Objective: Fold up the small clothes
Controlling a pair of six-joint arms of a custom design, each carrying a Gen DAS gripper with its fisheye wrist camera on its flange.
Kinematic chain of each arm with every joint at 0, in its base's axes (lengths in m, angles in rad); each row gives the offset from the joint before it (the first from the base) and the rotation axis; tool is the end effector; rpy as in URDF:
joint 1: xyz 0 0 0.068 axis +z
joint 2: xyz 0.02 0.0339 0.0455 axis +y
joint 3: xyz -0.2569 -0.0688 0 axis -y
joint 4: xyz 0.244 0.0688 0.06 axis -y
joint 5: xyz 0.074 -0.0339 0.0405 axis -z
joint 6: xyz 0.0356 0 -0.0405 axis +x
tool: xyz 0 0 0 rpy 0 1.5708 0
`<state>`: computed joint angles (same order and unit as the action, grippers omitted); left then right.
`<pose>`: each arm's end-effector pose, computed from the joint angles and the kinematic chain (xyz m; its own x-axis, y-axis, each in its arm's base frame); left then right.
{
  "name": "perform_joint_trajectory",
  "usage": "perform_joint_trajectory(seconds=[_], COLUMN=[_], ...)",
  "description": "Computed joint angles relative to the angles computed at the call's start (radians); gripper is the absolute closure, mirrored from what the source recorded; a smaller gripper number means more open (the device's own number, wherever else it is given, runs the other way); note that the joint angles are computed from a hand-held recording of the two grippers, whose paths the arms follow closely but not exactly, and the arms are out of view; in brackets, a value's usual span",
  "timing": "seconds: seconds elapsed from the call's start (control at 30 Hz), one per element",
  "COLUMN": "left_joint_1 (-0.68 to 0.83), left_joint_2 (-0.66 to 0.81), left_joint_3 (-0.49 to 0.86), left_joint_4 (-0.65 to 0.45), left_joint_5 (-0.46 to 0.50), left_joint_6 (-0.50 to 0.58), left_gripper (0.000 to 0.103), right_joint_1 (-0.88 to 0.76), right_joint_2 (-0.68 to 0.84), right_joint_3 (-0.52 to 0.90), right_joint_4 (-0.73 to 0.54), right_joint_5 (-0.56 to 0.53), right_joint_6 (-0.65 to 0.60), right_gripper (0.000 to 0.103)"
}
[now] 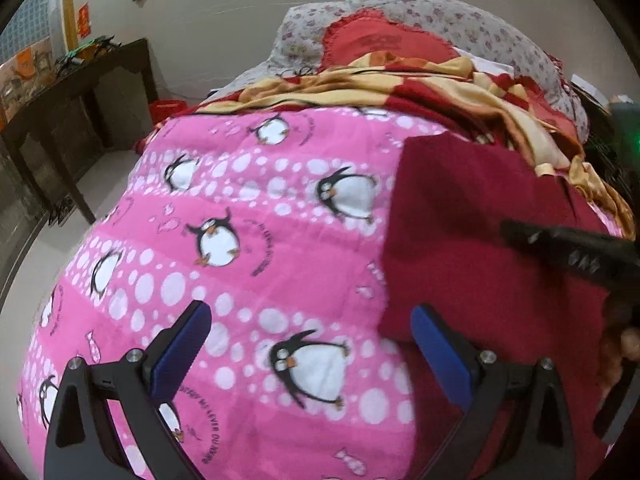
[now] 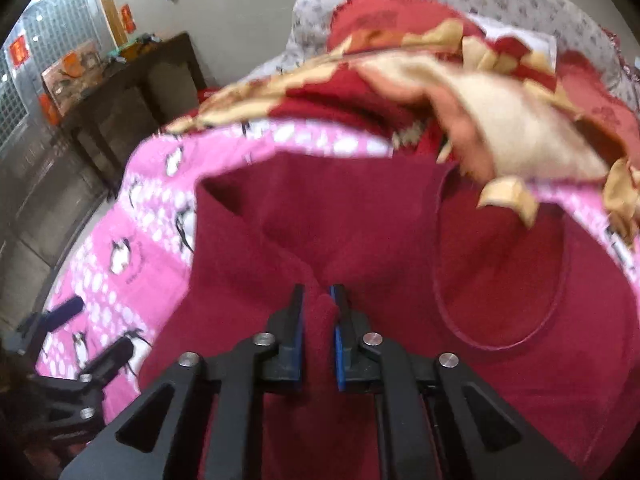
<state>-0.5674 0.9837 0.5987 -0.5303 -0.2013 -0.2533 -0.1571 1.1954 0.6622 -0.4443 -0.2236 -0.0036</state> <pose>0.1664 -0.0976 0.2050 -0.7534 0.1890 -0.6298 0.2428 0.9701 0.0007 0.2257 -0.0278 0.1900 -0.8190 0.1262 -0.5598 0.0272 0.9830 0.1818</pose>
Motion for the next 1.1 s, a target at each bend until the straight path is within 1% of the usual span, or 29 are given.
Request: perform_joint_trajectory(seconds=[0.03, 0.07, 0.1, 0.13, 0.2, 0.23, 0.27, 0.3, 0.4, 0.5, 0.57, 0.6, 0.63, 0.67, 0.7, 0.73, 0.77, 0.8, 0.83, 0.9, 0.93, 0.97, 1.0, 1.07, 1.1], left_joint_1=[-0.02, -0.037, -0.047, -0.053, -0.06, -0.065, -0.075, -0.083, -0.115, -0.138, -0.158, -0.162, -0.163, -0.159, -0.152, -0.145, -0.138, -0.135, -0.134, -0.139, -0.144, -0.144, -0.144, -0.134, -0.123], left_joint_2=[-0.009, -0.02, -0.023, -0.028, -0.023, -0.01, 0.017, 0.039, 0.122, 0.199, 0.229, 0.233, 0.235, 0.237, 0.236, 0.235, 0.235, 0.234, 0.232, 0.221, 0.217, 0.206, 0.188, 0.122, 0.085], left_joint_3=[0.007, 0.013, 0.019, 0.025, 0.033, 0.036, 0.044, 0.047, 0.047, 0.041, 0.029, 0.023, 0.017, 0.016, 0.015, 0.014, 0.013, 0.011, 0.006, -0.003, -0.004, -0.005, -0.005, -0.023, -0.035], left_joint_4=[-0.005, -0.011, -0.015, -0.018, -0.004, 0.005, 0.014, 0.024, 0.067, 0.093, 0.107, 0.114, 0.119, 0.122, 0.122, 0.123, 0.124, 0.126, 0.129, 0.131, 0.127, 0.115, 0.102, 0.083, 0.072], left_joint_5=[-0.013, -0.025, -0.032, -0.033, -0.029, -0.033, -0.04, -0.042, -0.057, -0.059, -0.074, -0.079, -0.084, -0.081, -0.072, -0.063, -0.054, -0.051, -0.05, -0.052, -0.06, -0.058, -0.055, -0.054, -0.056], left_joint_6=[-0.002, -0.005, -0.008, -0.009, -0.008, -0.009, -0.011, -0.013, -0.025, -0.051, -0.069, -0.071, -0.071, -0.069, -0.066, -0.065, -0.065, -0.066, -0.071, -0.083, -0.088, -0.086, -0.086, -0.079, -0.072], left_gripper=[0.001, 0.001, 0.001, 0.001, 0.001, 0.001, 0.001, 0.001, 0.001, 0.001, 0.001, 0.001, 0.001, 0.001, 0.001, 0.001, 0.001, 0.001, 0.001, 0.001, 0.001, 0.001, 0.001, 0.001, 0.001], right_joint_1=[0.009, -0.012, -0.047, -0.103, -0.222, -0.323, -0.395, -0.497, -0.729, -0.858, -0.864, -0.852, -0.839, -0.828, -0.816, -0.823, -0.855, -0.886, -0.896, -0.916, -0.914, -0.9, -0.879, -0.865, -0.876], right_joint_2=[0.008, -0.012, -0.05, -0.116, -0.235, -0.3, -0.334, -0.367, -0.37, -0.271, -0.206, -0.193, -0.183, -0.198, -0.23, -0.266, -0.281, -0.291, -0.304, -0.23, -0.168, -0.136, -0.127, -0.193, -0.236], right_joint_3=[0.001, -0.005, -0.012, -0.023, -0.042, -0.046, -0.041, -0.037, -0.032, -0.031, -0.039, -0.045, -0.048, -0.054, -0.058, -0.061, -0.051, -0.044, -0.043, -0.022, -0.006, 0.0, -0.003, -0.013, -0.009], right_joint_4=[0.003, -0.011, -0.04, -0.079, -0.148, -0.202, -0.241, -0.284, -0.317, -0.296, -0.261, -0.248, -0.238, -0.236, -0.233, -0.223, -0.238, -0.224, -0.212, -0.166, -0.167, -0.171, -0.169, -0.183, -0.209], right_joint_5=[-0.006, -0.04, -0.078, -0.117, -0.18, -0.214, -0.219, -0.221, -0.205, -0.2, -0.198, -0.196, -0.198, -0.202, -0.189, -0.193, -0.224, -0.239, -0.227, -0.191, -0.178, -0.15, -0.118, -0.111, -0.14], right_joint_6=[0.01, 0.003, -0.01, -0.029, -0.08, -0.138, -0.188, -0.268, -0.448, -0.542, -0.555, -0.558, -0.569, -0.578, -0.572, -0.573, -0.587, -0.567, -0.54, -0.487, -0.485, -0.492, -0.501, -0.515, -0.516], right_gripper=[0.071, 0.07, 0.065, 0.06, 0.054, 0.051, 0.051, 0.05, 0.048, 0.048, 0.048, 0.05, 0.065, 0.076, 0.081, 0.081, 0.081, 0.081, 0.082, 0.081, 0.081, 0.081, 0.079, 0.073, 0.064])
